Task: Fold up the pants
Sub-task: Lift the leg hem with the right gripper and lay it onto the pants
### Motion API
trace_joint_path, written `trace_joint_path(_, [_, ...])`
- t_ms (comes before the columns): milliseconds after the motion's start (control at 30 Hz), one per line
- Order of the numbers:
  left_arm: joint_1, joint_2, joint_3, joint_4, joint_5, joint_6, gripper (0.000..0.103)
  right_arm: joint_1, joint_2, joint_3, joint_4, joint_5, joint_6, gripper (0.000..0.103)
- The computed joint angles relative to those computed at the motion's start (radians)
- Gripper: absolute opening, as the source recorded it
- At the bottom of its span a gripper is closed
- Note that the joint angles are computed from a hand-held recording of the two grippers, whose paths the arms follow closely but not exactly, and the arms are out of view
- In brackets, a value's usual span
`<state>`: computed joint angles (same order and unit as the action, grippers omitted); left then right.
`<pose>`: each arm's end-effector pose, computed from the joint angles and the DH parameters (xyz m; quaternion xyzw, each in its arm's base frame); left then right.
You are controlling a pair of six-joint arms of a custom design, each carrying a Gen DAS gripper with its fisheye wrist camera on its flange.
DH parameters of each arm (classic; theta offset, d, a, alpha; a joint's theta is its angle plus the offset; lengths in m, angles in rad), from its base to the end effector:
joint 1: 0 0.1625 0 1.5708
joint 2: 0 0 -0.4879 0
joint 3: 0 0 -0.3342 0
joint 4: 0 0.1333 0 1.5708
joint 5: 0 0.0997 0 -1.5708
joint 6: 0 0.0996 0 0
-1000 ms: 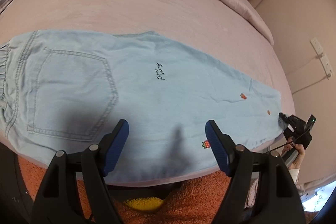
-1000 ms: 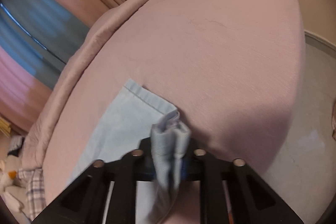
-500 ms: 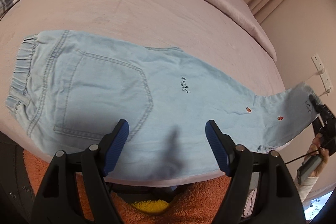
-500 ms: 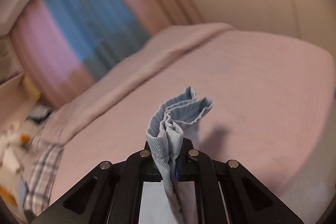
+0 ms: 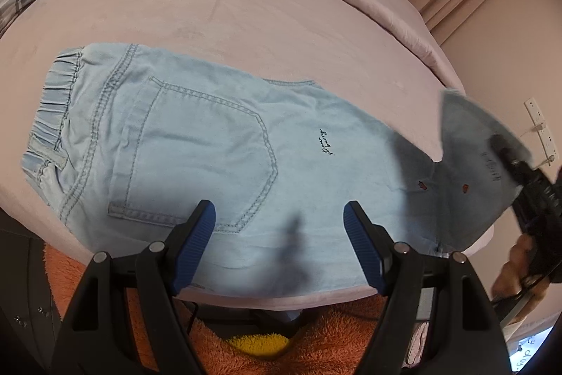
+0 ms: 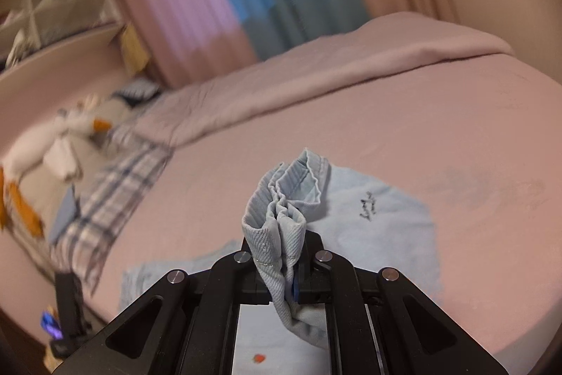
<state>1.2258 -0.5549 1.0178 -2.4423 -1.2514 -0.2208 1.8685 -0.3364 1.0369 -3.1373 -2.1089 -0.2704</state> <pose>-0.1301 -0.8488 0.2232 0.0278 0.9669 -0.2358 0.0936 0.3267 -0.7845 0.1287 0.1382 -0.8712 0.4078 0.2357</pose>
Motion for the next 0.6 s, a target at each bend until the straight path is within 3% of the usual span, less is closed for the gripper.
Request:
trace_joint_path(100, [0.001,0.006,-0.007,0.012,0.001,0.0,0.076,-0.009,0.008,0.009,0.093,0.017,0.03,0.009])
trace_joint_path(367, [0.006,0.024,-0.039,0.047,-0.001,-0.009,0.076,-0.041,0.045,-0.043,0.405,-0.031,0.133,0.009])
trace_joint_path(600, [0.008,0.037,-0.057,0.054,-0.004,-0.007,0.078,-0.045,0.026,-0.025,0.452,-0.062,0.148,0.009])
